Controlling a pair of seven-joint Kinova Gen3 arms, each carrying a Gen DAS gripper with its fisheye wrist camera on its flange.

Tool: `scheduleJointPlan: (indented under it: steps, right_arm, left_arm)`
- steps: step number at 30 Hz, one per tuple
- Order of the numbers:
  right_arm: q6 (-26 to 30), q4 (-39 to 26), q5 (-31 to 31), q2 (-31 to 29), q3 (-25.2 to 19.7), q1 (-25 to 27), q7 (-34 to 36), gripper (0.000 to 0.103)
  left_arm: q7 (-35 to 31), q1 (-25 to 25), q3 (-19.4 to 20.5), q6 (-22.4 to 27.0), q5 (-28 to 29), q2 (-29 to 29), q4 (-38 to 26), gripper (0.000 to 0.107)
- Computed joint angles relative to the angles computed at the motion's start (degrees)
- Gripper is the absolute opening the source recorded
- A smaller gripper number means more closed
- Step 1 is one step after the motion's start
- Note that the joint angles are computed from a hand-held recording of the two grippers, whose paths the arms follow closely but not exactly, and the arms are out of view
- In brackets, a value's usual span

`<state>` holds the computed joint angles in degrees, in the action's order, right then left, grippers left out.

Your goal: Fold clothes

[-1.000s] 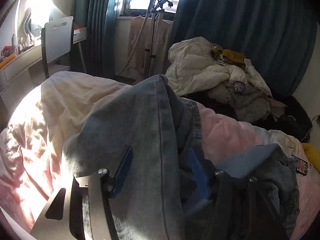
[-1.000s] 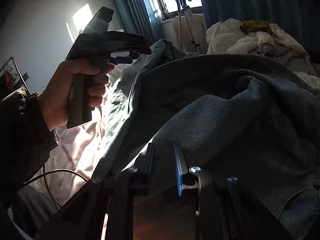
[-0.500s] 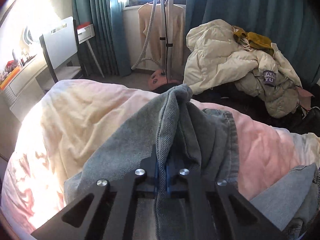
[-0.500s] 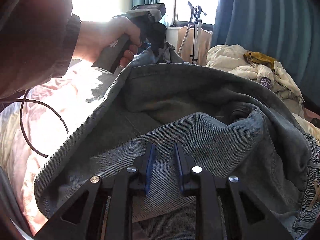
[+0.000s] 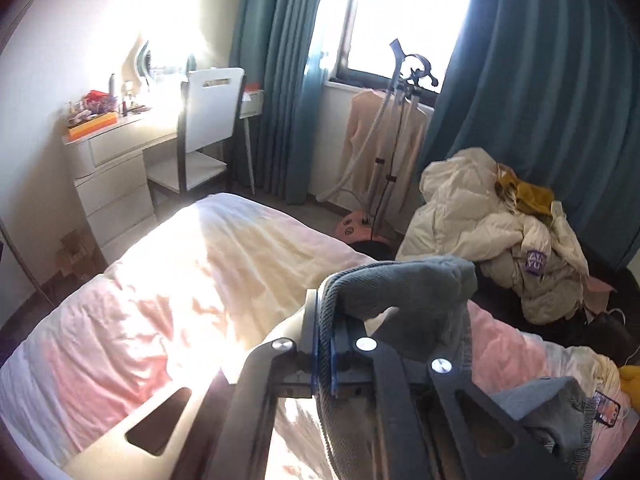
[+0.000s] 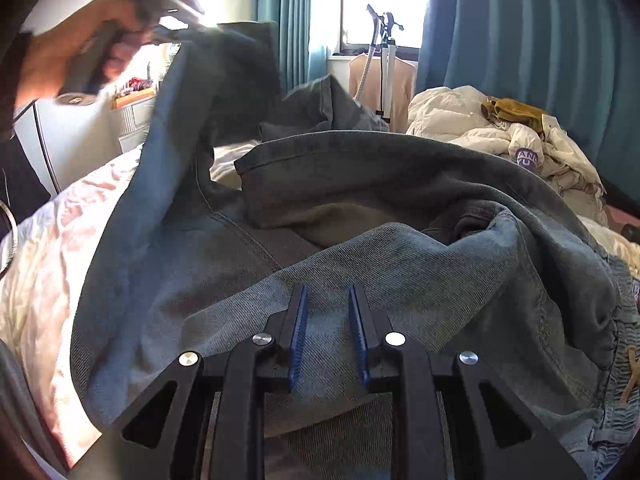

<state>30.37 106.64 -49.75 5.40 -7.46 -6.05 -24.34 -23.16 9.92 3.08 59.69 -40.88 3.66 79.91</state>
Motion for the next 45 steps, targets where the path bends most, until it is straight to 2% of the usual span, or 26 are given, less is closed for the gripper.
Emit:
scheduleJointPlan:
  steps: [3, 12, 16, 19, 21, 23, 26, 30, 33, 36, 37, 42, 44, 45]
  right_arm:
    - [0.83, 0.57, 0.73, -1.37, 0.46, -0.07, -1.66, 0.021]
    - [6.24, -0.95, 1.39, -1.35, 2.22, 0.6, -5.22, 0.021]
    - [7.47, -1.19, 3.7, -1.77, 2.71, 0.34, -8.45, 0.021]
    - [8.13, -1.66, 5.47, -1.39, 2.78, 0.15, -10.33, 0.022]
    - [8.51, -1.68, 6.5, -1.49, 2.7, -0.02, -11.38, 0.023]
    - [8.88, -1.79, 7.02, -1.51, 2.69, -0.08, -12.07, 0.024]
    - [8.94, -1.22, 6.63, -1.91, 2.68, 0.0, -11.82, 0.025]
    - [12.36, -2.0, 2.83, -0.74, 3.62, 1.73, -11.69, 0.025]
    - [15.42, -2.52, 0.34, -0.53, 4.77, 3.92, -13.93, 0.025]
    - [21.39, -2.99, -4.17, -0.66, 7.24, 7.98, -16.14, 0.025]
    - [23.36, -3.06, -5.13, -1.02, 9.36, 8.53, -17.23, 0.025]
    - [35.01, -5.21, -5.26, 0.15, 10.37, 20.71, -26.9, 0.027]
    - [39.68, -6.34, -5.47, 2.59, 11.11, 24.84, -31.56, 0.033]
    - [42.01, -6.9, -6.06, 3.94, 13.07, 25.4, -33.89, 0.034]
  left_arm:
    - [2.19, -2.08, -0.43, -0.35, 0.54, -7.85, 6.46, 0.003]
    - [3.29, -10.38, -4.82, -4.12, 10.67, -28.57, 27.45, 0.003]
    - [1.97, -12.04, -9.82, -8.18, 16.53, -35.22, 37.5, 0.003]
    - [0.38, -12.8, -12.78, -9.46, 21.29, -38.35, 42.66, 0.004]
    - [-1.21, -13.43, -14.02, -10.36, 23.46, -39.8, 45.26, 0.004]
    - [-3.01, -13.44, -17.19, -11.8, 26.44, -41.6, 47.8, 0.009]
    - [-2.58, -16.66, -19.02, -13.88, 30.13, -43.49, 50.7, 0.017]
    - [-4.72, -18.57, -21.65, -15.37, 33.94, -45.76, 52.93, 0.052]
    - [-7.99, -17.9, -23.76, -16.3, 36.43, -46.13, 53.76, 0.052]
    - [-9.98, -19.38, -23.4, -17.11, 38.07, -45.49, 54.64, 0.052]
    - [-10.38, -20.25, -22.95, -17.89, 38.6, -45.38, 55.17, 0.052]
    - [-13.7, -22.73, -22.56, -22.21, 41.48, -43.95, 56.8, 0.052]
    - [-15.11, -23.82, -21.9, -22.85, 42.26, -42.59, 56.78, 0.048]
    - [-16.03, -24.24, -21.76, -23.1, 42.55, -42.07, 56.82, 0.042]
